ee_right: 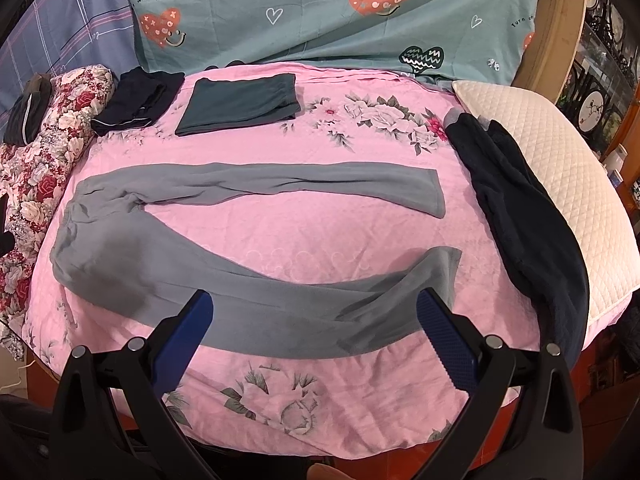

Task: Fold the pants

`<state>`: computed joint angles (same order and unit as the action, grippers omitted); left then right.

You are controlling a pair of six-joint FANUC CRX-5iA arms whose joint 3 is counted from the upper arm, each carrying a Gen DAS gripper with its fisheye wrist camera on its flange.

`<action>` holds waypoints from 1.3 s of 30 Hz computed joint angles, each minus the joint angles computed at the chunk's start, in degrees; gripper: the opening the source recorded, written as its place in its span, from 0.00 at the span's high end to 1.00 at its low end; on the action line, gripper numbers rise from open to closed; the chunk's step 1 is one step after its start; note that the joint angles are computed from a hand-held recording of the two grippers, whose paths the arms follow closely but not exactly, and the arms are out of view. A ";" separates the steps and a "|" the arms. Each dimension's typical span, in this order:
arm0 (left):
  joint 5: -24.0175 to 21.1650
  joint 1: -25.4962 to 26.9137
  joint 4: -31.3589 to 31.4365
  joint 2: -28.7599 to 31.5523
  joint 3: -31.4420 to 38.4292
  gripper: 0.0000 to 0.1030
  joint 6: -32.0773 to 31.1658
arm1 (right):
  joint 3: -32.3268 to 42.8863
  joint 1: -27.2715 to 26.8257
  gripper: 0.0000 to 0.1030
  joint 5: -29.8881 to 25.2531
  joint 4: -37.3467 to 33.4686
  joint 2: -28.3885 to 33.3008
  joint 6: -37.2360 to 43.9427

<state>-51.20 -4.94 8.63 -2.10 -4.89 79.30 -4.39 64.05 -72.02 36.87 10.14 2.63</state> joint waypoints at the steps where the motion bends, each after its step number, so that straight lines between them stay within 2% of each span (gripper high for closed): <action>1: 0.01 -0.05 -0.02 0.04 0.00 0.02 -0.01 | 0.00 0.00 0.01 0.00 0.00 0.00 0.00; 20: -0.91 -0.71 -0.78 5.01 3.88 0.02 0.21 | 1.27 -1.65 0.01 0.49 -2.25 1.39 1.49; 26: -0.97 2.44 -1.85 8.96 7.29 0.02 2.87 | 1.53 -3.33 0.01 2.69 -3.89 1.44 2.96; 32: -0.58 5.64 -2.06 16.51 14.51 0.02 1.13 | 3.51 -6.84 0.01 8.32 -5.29 2.78 9.41; 36: -1.13 6.75 -2.75 24.92 22.92 0.03 -1.61 | 5.76 -10.16 0.02 14.03 -4.55 4.47 16.60; 39: -3.01 7.28 -2.20 31.65 29.93 0.09 -3.68 | 11.07 -13.51 0.14 15.44 -7.02 8.43 26.24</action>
